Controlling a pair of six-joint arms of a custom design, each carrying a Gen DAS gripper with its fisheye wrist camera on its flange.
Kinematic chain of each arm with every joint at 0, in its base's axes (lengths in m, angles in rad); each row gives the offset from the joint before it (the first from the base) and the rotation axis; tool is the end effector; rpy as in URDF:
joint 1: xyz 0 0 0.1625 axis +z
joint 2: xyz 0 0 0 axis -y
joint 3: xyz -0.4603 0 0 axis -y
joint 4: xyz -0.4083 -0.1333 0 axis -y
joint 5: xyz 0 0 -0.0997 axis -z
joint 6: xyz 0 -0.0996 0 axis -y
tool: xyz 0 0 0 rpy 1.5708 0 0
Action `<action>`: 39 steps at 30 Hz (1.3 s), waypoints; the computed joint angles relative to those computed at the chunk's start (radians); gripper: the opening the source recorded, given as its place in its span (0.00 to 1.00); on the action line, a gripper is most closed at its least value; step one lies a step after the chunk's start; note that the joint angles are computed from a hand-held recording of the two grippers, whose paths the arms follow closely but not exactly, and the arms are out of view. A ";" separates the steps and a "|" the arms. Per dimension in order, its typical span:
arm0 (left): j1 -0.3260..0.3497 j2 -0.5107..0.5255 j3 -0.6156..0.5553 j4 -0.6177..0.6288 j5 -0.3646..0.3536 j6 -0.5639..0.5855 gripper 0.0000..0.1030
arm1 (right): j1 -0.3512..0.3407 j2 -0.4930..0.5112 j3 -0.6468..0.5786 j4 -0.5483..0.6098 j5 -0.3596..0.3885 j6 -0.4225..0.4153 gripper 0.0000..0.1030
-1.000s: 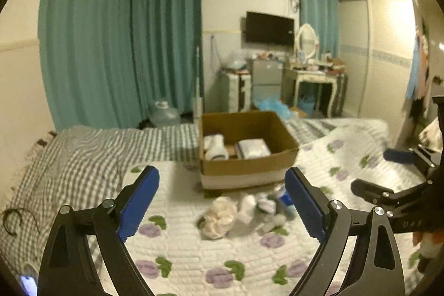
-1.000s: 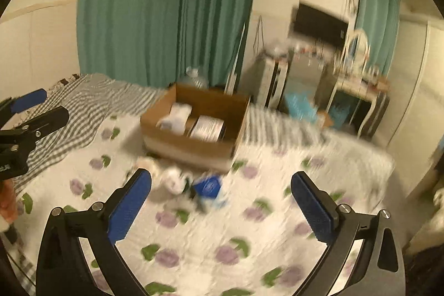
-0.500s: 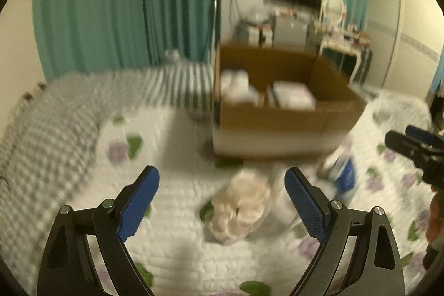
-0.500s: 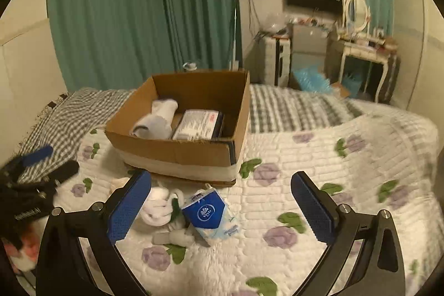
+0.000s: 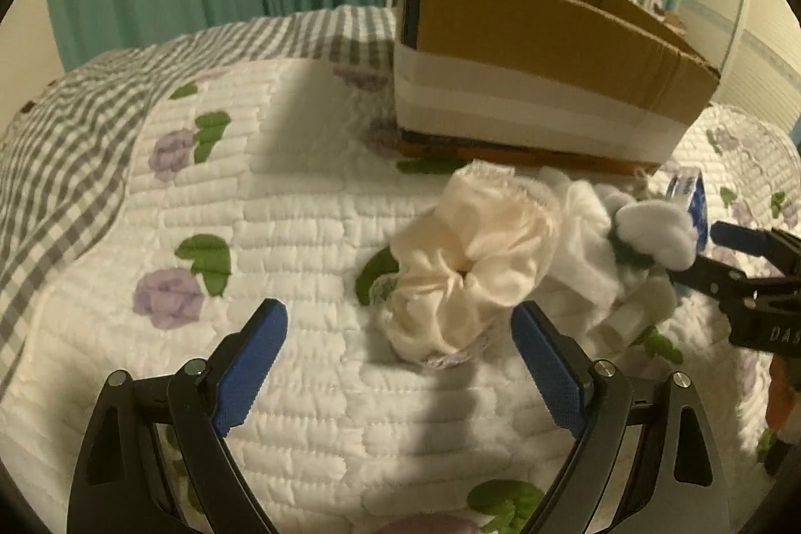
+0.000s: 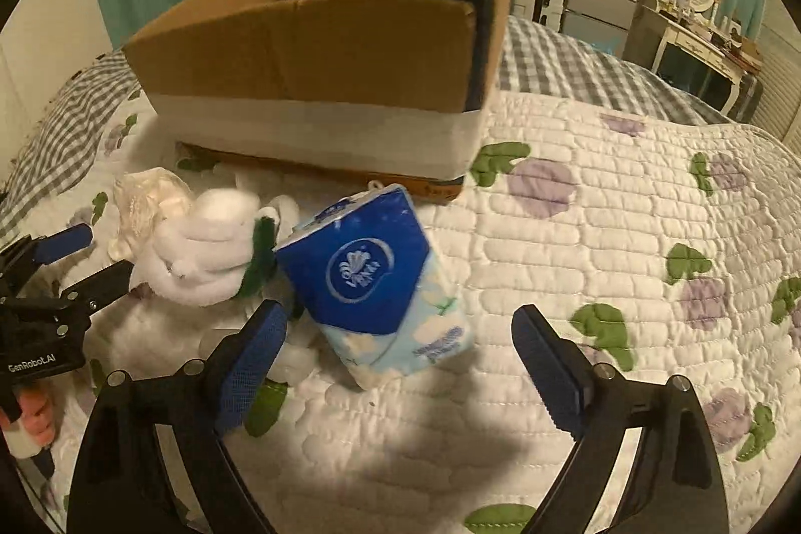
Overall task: Organize soft objects
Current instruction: 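Grasp the blue Vinda tissue pack with the right tool while the left grasps the cream scrunchie, then carry the tissue pack and scrunchie into the box and release both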
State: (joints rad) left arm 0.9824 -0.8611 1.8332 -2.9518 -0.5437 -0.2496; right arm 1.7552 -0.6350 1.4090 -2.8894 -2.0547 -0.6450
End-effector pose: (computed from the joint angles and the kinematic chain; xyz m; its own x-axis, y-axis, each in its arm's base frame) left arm -0.1745 -0.6553 0.1667 -0.7258 -0.1846 -0.6627 0.3405 0.7406 -0.5793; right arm 0.2310 -0.7641 0.1264 -0.6364 -0.4459 0.6295 -0.6750 0.7168 -0.1748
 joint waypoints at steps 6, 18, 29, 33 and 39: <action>-0.001 0.013 -0.015 -0.013 -0.015 0.044 0.89 | -0.011 0.010 -0.029 0.059 0.040 0.046 0.63; 0.040 0.033 -0.093 0.023 -0.118 0.071 0.46 | -0.009 -0.057 0.016 -0.015 0.103 0.136 0.60; -0.021 -0.031 -0.030 -0.008 -0.105 0.097 0.20 | -0.005 -0.084 0.075 -0.059 0.096 0.105 0.60; -0.062 -0.054 -0.018 0.002 -0.081 0.114 0.20 | 0.002 -0.115 0.118 -0.070 0.114 0.107 0.60; -0.140 -0.078 -0.009 -0.037 -0.028 0.187 0.20 | 0.046 -0.176 0.163 -0.095 0.131 0.083 0.60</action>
